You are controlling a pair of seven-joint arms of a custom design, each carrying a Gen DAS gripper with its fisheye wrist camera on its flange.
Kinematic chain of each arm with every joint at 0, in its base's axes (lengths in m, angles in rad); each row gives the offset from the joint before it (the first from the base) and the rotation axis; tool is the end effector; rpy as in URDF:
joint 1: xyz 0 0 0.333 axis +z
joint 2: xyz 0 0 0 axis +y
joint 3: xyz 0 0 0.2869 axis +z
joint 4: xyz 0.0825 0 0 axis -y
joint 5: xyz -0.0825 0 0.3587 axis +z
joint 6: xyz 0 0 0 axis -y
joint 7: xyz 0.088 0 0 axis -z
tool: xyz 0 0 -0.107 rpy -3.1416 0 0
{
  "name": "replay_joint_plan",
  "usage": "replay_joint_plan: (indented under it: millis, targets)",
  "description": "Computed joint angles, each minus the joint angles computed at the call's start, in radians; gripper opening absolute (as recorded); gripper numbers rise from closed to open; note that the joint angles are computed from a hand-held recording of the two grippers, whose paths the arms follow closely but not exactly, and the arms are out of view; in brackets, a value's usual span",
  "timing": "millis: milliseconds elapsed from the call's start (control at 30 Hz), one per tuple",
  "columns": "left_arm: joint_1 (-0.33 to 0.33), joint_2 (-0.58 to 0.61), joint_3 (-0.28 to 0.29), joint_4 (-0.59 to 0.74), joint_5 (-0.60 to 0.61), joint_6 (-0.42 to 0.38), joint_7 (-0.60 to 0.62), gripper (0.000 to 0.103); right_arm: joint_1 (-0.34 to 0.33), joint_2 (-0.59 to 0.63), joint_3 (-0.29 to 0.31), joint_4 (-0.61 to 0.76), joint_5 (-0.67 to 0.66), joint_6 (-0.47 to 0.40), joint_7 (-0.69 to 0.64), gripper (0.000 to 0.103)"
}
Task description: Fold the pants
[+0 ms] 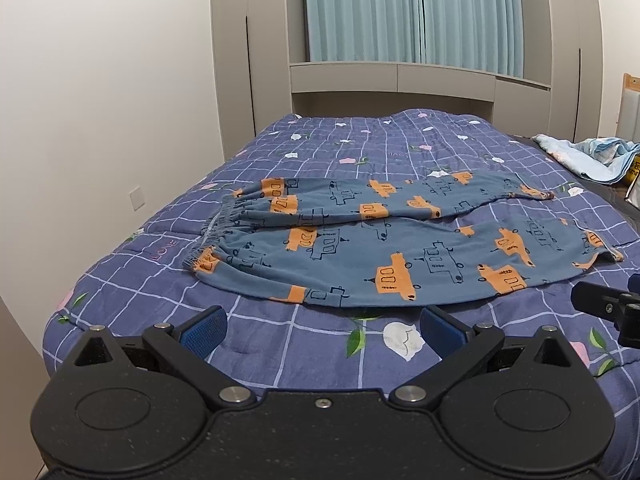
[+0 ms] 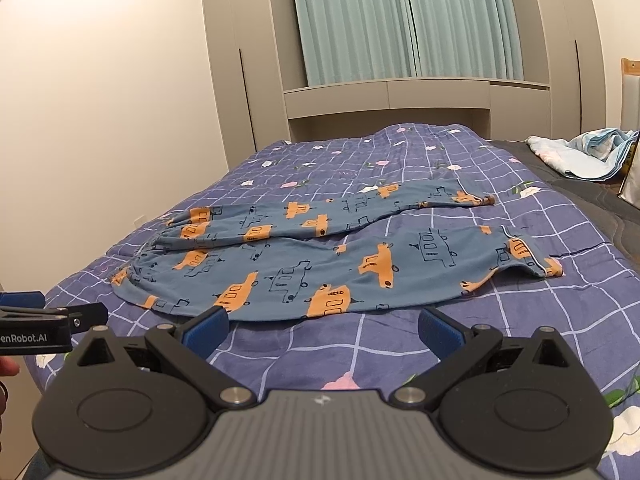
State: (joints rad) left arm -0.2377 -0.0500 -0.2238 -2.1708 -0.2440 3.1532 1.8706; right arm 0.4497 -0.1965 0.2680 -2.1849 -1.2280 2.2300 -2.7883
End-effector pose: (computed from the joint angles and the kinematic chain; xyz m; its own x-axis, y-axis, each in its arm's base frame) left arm 0.5037 -0.2286 0.5245 -0.4676 -0.8819 -0.0604 -0.4308 0.2870 -0.8556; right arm 0.3968 0.3157 0.4940 -0.3898 -0.9093 -0.1453 -0.3720 0.2999 -0.8784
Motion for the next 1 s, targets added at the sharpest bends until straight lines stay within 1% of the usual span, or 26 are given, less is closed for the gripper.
replay_joint_plan:
  millis: [67,300,433,633,767,833,933,1000]
  targets:
    - [0.009,0.009,-0.005,0.007,0.031,-0.002,-0.025,0.102,-0.001,0.002,-0.003,0.001,0.001,0.005,-0.006,0.103]
    - [0.014,0.038,-0.003,0.038,0.081,-0.023,-0.069,0.102,-0.004,0.02,-0.011,0.012,0.01,0.027,-0.03,0.103]
    - [0.012,0.048,0.0,0.049,0.085,-0.03,-0.068,0.102,-0.003,0.026,-0.014,0.017,0.011,0.029,-0.037,0.103]
    - [0.006,0.053,-0.001,0.057,0.037,-0.035,-0.015,0.102,-0.003,0.024,-0.019,0.013,0.012,0.044,-0.047,0.103]
    - [0.008,0.065,0.008,0.072,0.123,-0.048,-0.085,0.102,-0.007,0.022,-0.023,0.014,0.015,0.052,-0.066,0.103]
    - [0.008,0.074,0.016,0.082,0.185,-0.051,-0.138,0.102,-0.01,0.022,-0.025,0.015,0.021,0.054,-0.078,0.103]
    - [0.011,0.088,0.019,0.105,0.201,-0.072,-0.14,0.102,-0.02,0.016,-0.036,0.006,0.03,0.092,-0.099,0.103]
    - [0.009,0.108,0.028,0.137,0.238,-0.103,-0.156,0.102,-0.037,0.002,-0.052,-0.016,0.004,0.163,-0.097,0.103]
